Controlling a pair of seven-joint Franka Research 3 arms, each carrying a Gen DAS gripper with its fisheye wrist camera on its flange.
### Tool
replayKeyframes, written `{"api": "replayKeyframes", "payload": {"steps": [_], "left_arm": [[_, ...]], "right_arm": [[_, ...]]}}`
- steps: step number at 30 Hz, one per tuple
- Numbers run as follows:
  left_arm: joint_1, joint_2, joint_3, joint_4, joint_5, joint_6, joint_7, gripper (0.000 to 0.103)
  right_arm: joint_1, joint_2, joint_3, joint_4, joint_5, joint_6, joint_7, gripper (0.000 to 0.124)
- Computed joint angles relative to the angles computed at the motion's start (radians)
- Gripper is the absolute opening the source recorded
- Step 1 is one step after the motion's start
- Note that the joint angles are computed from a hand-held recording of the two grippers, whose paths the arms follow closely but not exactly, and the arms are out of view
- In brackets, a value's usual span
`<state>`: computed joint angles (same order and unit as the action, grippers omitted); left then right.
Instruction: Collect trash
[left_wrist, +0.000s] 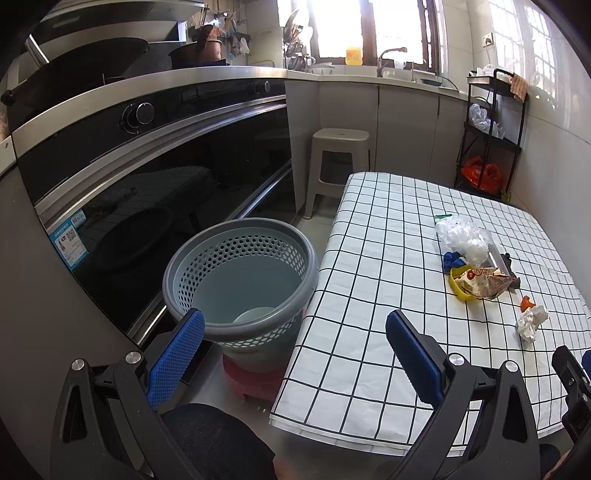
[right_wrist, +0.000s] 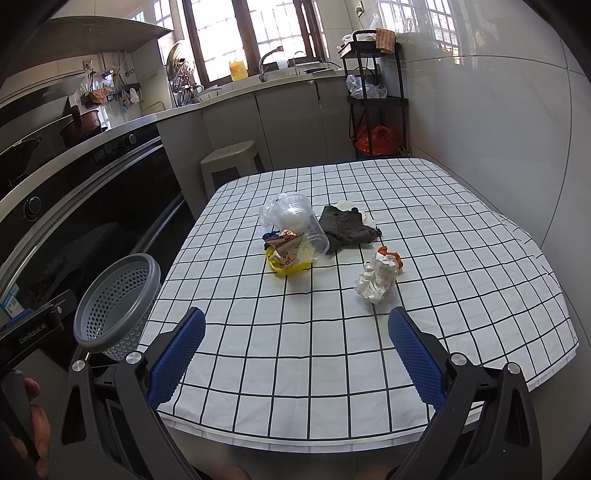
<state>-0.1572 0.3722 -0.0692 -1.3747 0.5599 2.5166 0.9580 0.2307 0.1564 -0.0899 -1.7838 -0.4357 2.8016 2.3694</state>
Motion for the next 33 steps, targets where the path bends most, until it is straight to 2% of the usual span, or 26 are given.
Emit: {"api": "replayKeyframes", "payload": {"steps": [19,27,33], "left_arm": [[0.0,0.004,-0.002,0.004,-0.005,-0.005,0.008,0.097],[0.004,0.057,-0.023,0.057,-0.07,-0.035,0.075,0.096],[-0.007,0.144,-0.05,0.151,-0.155,-0.076,0.169,0.096]], "right_arm": [[-0.002,0.004,0.003,0.001,0.02,0.001,-0.016,0.095],[-0.033,0.02,0.013,-0.02,0.174,0.024,-0.13,0.095],[-0.045,0.037,-0.022,-0.04,0.203,0.012,-0.13,0.095]]}}
